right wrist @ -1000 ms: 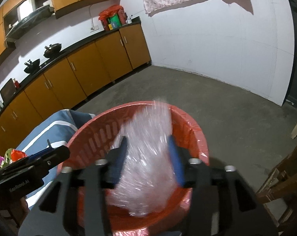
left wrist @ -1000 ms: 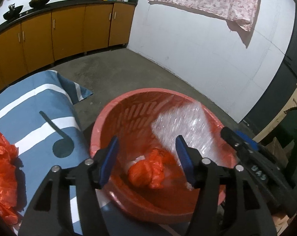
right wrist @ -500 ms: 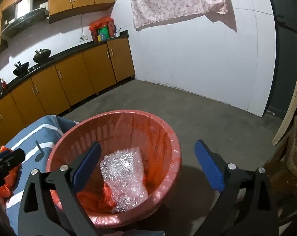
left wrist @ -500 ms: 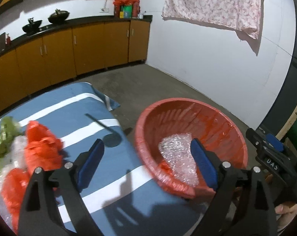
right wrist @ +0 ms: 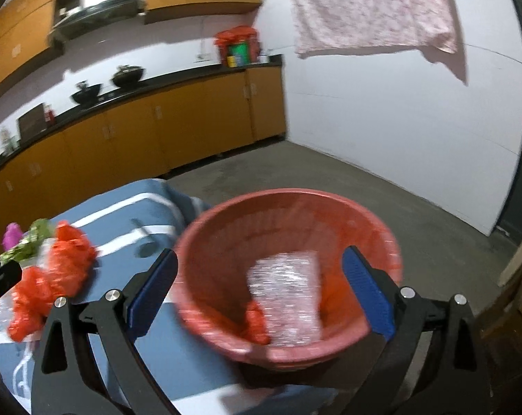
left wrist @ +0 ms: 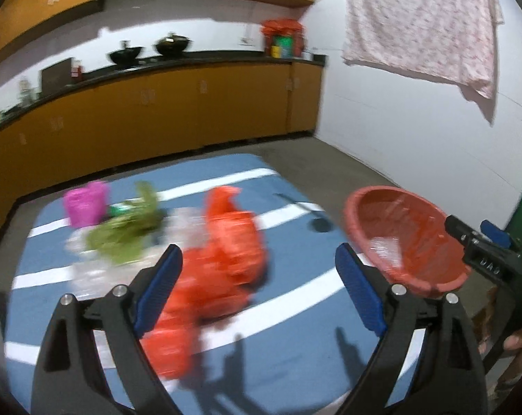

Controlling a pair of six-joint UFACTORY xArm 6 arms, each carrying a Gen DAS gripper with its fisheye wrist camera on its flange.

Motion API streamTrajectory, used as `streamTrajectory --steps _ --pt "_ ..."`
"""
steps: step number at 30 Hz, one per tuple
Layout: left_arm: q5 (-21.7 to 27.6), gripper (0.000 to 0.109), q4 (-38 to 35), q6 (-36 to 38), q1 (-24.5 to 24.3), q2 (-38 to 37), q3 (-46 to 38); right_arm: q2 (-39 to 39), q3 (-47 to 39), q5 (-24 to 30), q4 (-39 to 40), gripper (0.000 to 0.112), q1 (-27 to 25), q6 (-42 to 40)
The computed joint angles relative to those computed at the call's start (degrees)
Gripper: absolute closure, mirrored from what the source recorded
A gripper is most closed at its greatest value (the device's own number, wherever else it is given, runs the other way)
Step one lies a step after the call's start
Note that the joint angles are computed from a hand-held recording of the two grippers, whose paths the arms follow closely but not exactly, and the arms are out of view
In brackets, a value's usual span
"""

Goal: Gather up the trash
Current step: 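Return both tools to the table and grasp a red bag with the right tool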

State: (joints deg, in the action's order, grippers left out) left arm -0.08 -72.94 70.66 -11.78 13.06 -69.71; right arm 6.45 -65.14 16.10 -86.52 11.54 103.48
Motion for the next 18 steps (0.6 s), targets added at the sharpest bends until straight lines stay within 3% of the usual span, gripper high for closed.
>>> streamTrajectory --steps 3,6,10,18 --pt "-2.66 0.02 -8.38 7.78 2.58 -1.38 0.79 3.11 -3.78 -2.35 3.21 0.019 1.97 -4.36" --pt "-3.98 0.02 -14.36 12.54 5.52 -1.57 0.12 7.56 -8.51 -4.9 12.79 0.03 4.16 -15.39" --pt "-5.0 0.02 -14.32 10.69 9.83 -0.55 -0.44 14.37 -15.16 -6.54 28.61 0.036 7.44 -31.75" --pt "-5.27 0.02 -15.29 11.17 14.49 2.15 -2.99 26.39 -28.86 -2.51 49.34 0.036 12.22 -51.01"
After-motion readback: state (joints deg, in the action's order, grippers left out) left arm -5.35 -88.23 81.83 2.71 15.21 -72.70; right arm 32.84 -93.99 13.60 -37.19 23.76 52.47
